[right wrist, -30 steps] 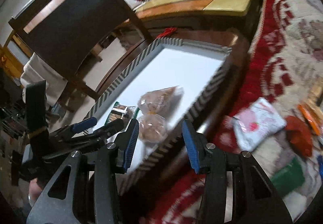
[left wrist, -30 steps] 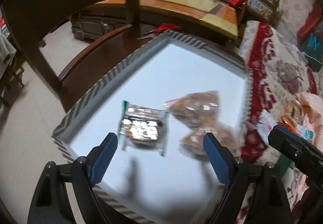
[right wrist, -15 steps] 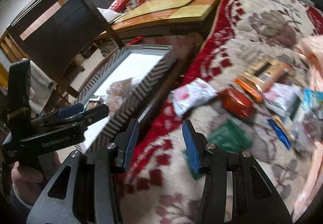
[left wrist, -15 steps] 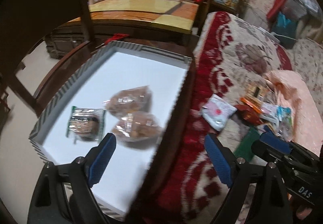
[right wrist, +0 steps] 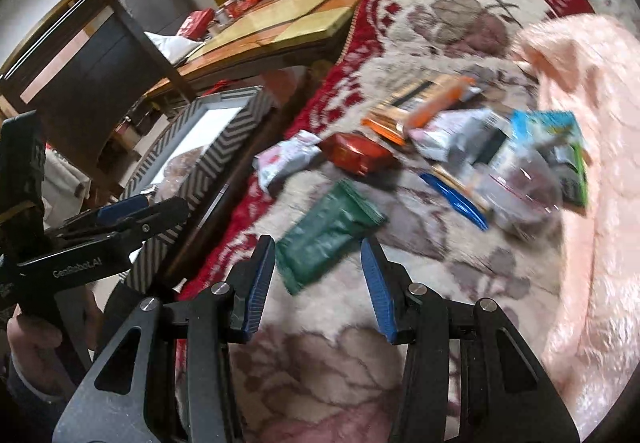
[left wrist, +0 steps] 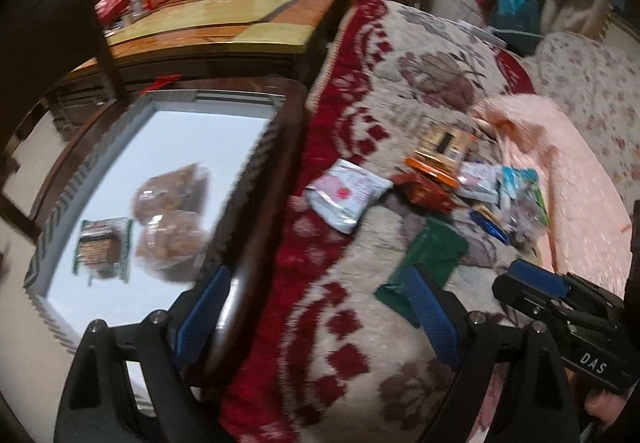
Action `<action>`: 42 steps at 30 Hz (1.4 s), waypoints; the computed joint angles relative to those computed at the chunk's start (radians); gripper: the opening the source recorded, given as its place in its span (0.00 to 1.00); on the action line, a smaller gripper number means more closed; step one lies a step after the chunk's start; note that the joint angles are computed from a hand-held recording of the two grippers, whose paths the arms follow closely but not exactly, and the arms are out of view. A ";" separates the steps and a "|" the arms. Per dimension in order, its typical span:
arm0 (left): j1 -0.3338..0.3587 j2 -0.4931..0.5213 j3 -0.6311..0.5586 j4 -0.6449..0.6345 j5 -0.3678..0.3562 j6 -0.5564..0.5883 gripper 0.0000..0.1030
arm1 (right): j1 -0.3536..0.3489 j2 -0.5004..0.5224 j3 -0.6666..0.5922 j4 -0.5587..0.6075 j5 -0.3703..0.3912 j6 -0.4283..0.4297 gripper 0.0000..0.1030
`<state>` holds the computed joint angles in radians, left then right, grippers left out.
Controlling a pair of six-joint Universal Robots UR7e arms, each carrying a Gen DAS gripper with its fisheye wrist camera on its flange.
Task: Organize snacks
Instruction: 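Move the left tool to the green packet and grasp it, then grasp the red gold-printed packet with the right tool while the left holds the green packet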
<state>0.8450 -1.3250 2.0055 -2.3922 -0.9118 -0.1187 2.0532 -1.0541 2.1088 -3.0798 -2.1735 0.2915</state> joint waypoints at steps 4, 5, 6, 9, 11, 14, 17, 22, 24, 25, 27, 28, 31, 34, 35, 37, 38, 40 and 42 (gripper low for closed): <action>-0.006 0.030 0.009 -0.025 -0.062 0.067 0.88 | -0.008 -0.037 0.043 -0.008 -0.018 0.015 0.43; -0.006 0.039 0.010 -0.030 -0.081 0.089 0.88 | -0.009 -0.047 0.054 -0.012 -0.022 0.019 0.43; -0.006 0.051 0.010 -0.037 -0.100 0.114 0.88 | -0.011 -0.056 0.063 -0.012 -0.027 0.023 0.43; -0.001 0.084 0.005 -0.044 -0.155 0.167 0.88 | -0.016 -0.079 0.084 -0.012 -0.045 0.032 0.43; 0.006 0.109 -0.003 -0.042 -0.188 0.191 0.88 | -0.021 -0.092 0.095 -0.009 -0.052 0.038 0.43; 0.017 0.145 -0.014 -0.040 -0.208 0.208 0.88 | -0.030 -0.110 0.108 -0.003 -0.057 0.049 0.43; 0.028 0.169 -0.026 -0.030 -0.227 0.220 0.88 | -0.038 -0.120 0.119 -0.003 -0.059 0.059 0.43; 0.033 0.199 -0.044 -0.020 -0.220 0.243 0.87 | -0.046 -0.123 0.124 0.004 -0.054 0.064 0.43; 0.037 0.202 -0.047 -0.015 -0.218 0.247 0.70 | -0.046 -0.120 0.119 0.009 -0.054 0.063 0.43; 0.038 0.204 -0.049 -0.009 -0.211 0.245 0.57 | -0.047 -0.120 0.117 0.010 -0.053 0.063 0.43; 0.045 0.203 -0.049 -0.019 -0.213 0.248 0.51 | -0.048 -0.115 0.113 0.009 -0.048 0.062 0.43; 0.050 0.202 -0.053 -0.017 -0.216 0.246 0.47 | -0.048 -0.113 0.111 0.008 -0.046 0.061 0.43; 0.067 0.195 -0.067 -0.003 -0.246 0.220 0.45 | -0.047 -0.101 0.098 0.013 -0.039 0.057 0.43; 0.070 0.171 -0.054 -0.004 -0.246 0.194 0.45 | -0.046 -0.080 0.070 0.019 -0.026 0.040 0.43; 0.067 0.162 -0.047 -0.007 -0.240 0.188 0.45 | -0.045 -0.071 0.057 0.022 -0.025 0.032 0.43; 0.065 0.140 -0.033 -0.004 -0.229 0.168 0.45 | -0.046 -0.050 0.021 0.033 -0.018 0.016 0.43; 0.064 0.129 -0.025 -0.004 -0.226 0.159 0.45 | -0.048 -0.035 -0.001 0.038 -0.011 0.008 0.43; 0.059 0.111 -0.009 -0.011 -0.213 0.154 0.45 | -0.051 -0.002 -0.044 0.051 -0.002 -0.017 0.47; 0.053 0.098 0.003 -0.024 -0.200 0.155 0.45 | -0.054 0.032 -0.089 0.069 0.000 -0.062 0.54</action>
